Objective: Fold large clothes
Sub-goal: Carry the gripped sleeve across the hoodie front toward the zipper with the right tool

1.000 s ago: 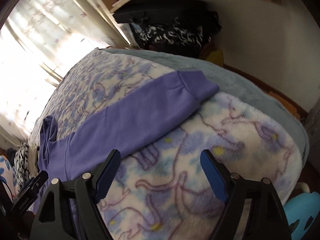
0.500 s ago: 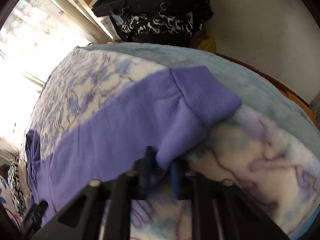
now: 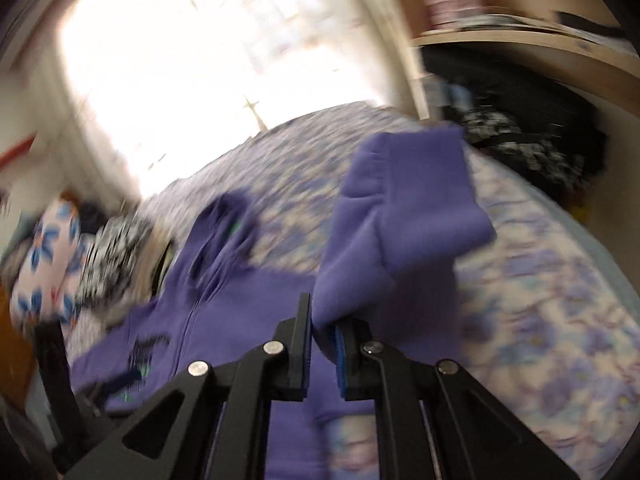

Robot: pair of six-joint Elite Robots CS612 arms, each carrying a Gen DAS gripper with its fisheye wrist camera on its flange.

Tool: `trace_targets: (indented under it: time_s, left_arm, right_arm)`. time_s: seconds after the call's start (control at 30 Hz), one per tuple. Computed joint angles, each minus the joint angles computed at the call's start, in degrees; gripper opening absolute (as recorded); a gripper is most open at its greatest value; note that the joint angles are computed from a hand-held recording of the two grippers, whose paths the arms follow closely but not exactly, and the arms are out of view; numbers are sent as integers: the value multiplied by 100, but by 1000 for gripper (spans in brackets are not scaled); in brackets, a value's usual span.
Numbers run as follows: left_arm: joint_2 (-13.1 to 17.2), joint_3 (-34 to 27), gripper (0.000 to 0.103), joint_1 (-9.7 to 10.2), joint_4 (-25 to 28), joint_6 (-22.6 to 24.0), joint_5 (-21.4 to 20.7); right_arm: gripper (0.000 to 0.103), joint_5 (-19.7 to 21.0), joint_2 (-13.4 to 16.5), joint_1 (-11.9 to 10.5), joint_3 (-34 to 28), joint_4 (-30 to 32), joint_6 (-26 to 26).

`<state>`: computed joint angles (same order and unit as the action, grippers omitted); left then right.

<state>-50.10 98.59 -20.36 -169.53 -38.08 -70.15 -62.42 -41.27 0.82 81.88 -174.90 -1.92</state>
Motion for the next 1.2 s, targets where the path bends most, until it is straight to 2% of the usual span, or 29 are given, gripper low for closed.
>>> trace_targets:
  time_s: [0.17,0.27,0.33,0.43,0.57,0.7,0.8,0.87,0.9,0.97,1.07,1.2]
  left_arm:
    - [-3,254,101,184,-83,-215,-320]
    - [44,309,101,239,-156,-198,-554]
    - [78,314,101,262,-255,-161,-776]
    - [161,298,101,337,-587,-110,-1361]
    - [330,192,101,462,-1035,-193,-2275]
    - [534,-19,100,519,-1116,-400,-2847]
    - [719,-267,85,536,-936,-498,-3007]
    - [807,-431,61,544,-766,-551,-3087]
    - [829,-509,56,544,-653,-546,-3064]
    - [886,-702,18,557,-454,-452,-3150]
    - [847,-874,13,527,-145,-176,-2847]
    - [545,-786,12,423,-434,479,-1848]
  right_arm:
    - [15,-205,102,318,28,916,-912]
    - [21,-681,115,463,127,1311,-1404]
    - [26,-773,59,471,274,1304,-1551]
    - [45,-444,-93,340,507,1234,-1573]
    - [47,-542,-256,329,815,789,-1505]
    - [47,-487,-338,299,1022,584,-1470]
    - [47,-361,-364,250,1121,647,-1393]
    - [47,-319,-369,230,1167,696,-1344]
    - [47,-314,-370,222,1181,732,-1316]
    - [47,-298,-365,206,1204,759,-1262]
    - [47,-308,-363,179,1231,709,-1177]
    - [47,-278,-404,125,1305,558,-1060]
